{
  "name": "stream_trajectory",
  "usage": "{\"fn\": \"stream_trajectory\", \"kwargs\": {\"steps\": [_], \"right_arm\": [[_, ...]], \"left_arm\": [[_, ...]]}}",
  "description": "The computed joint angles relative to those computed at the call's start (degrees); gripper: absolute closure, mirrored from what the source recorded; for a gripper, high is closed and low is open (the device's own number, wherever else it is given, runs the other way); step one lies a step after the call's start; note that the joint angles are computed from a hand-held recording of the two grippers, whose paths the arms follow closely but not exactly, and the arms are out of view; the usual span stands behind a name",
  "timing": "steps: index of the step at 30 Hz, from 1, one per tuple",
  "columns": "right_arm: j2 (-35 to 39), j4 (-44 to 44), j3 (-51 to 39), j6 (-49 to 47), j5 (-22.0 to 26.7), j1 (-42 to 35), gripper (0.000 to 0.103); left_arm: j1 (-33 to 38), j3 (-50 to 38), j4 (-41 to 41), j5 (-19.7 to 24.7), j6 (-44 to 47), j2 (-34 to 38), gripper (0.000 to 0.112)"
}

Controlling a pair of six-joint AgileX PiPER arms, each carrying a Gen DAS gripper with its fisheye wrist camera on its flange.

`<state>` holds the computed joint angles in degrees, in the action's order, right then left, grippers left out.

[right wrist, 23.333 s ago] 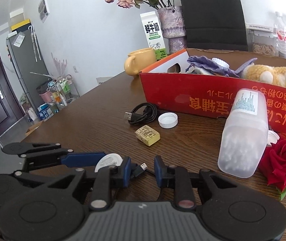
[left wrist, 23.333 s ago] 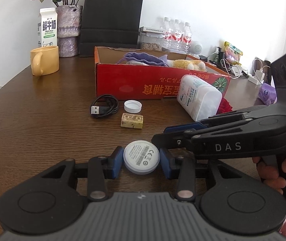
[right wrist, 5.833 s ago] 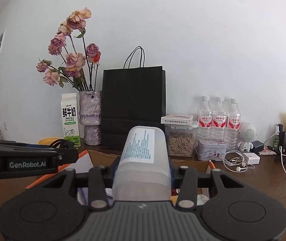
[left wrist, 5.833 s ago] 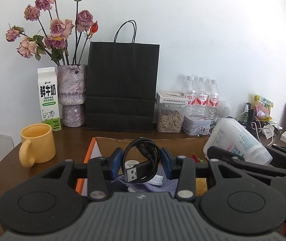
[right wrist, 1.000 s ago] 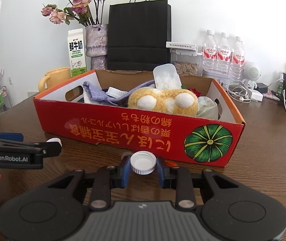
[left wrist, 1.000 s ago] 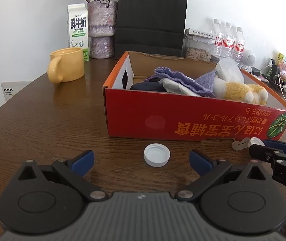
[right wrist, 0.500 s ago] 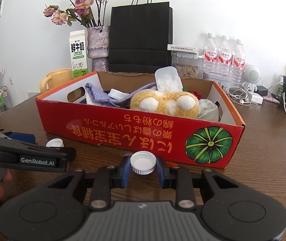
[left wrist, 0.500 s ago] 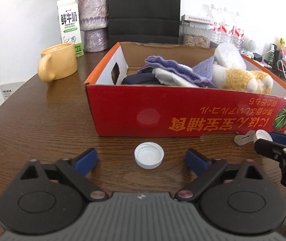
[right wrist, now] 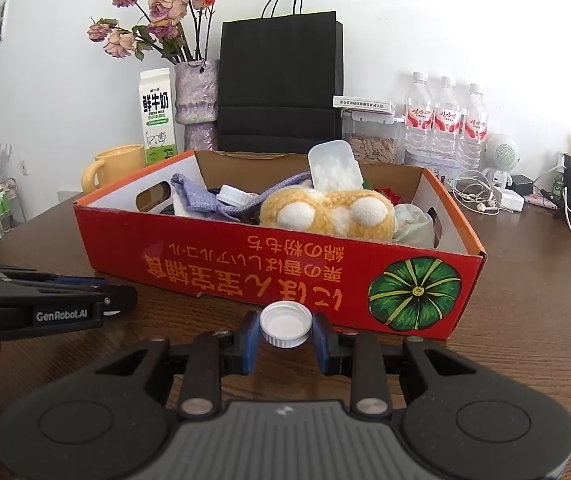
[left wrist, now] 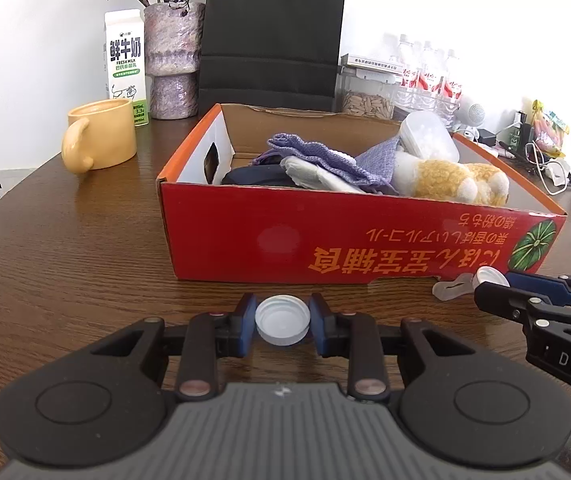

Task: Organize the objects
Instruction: 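Grasp a white bottle cap with the right gripper while the left gripper grasps another cap, then carry both white caps into the box and open both grippers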

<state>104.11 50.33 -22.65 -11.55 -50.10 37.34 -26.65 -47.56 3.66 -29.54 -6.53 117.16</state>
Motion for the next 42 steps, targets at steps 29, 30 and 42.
{"fn": "stream_trajectory", "kwargs": {"steps": [29,30,42], "right_arm": [[-5.25,2.54,-1.01,-6.75,-12.46,5.55,0.076],[-5.64,2.26,-1.61,-7.59,-11.9,4.91,0.076],[-3.74,-5.24,-11.93,-13.15,-3.54,-5.73,0.076]], "left_arm": [[-0.55,5.72,0.35,-12.56,-0.36,-8.86,0.083],[-0.29,5.01,0.77,-12.12,-0.66,-9.17,0.083],[0.57,-8.02,1.7,-4.94,-0.64,-5.56,0.083]]}}
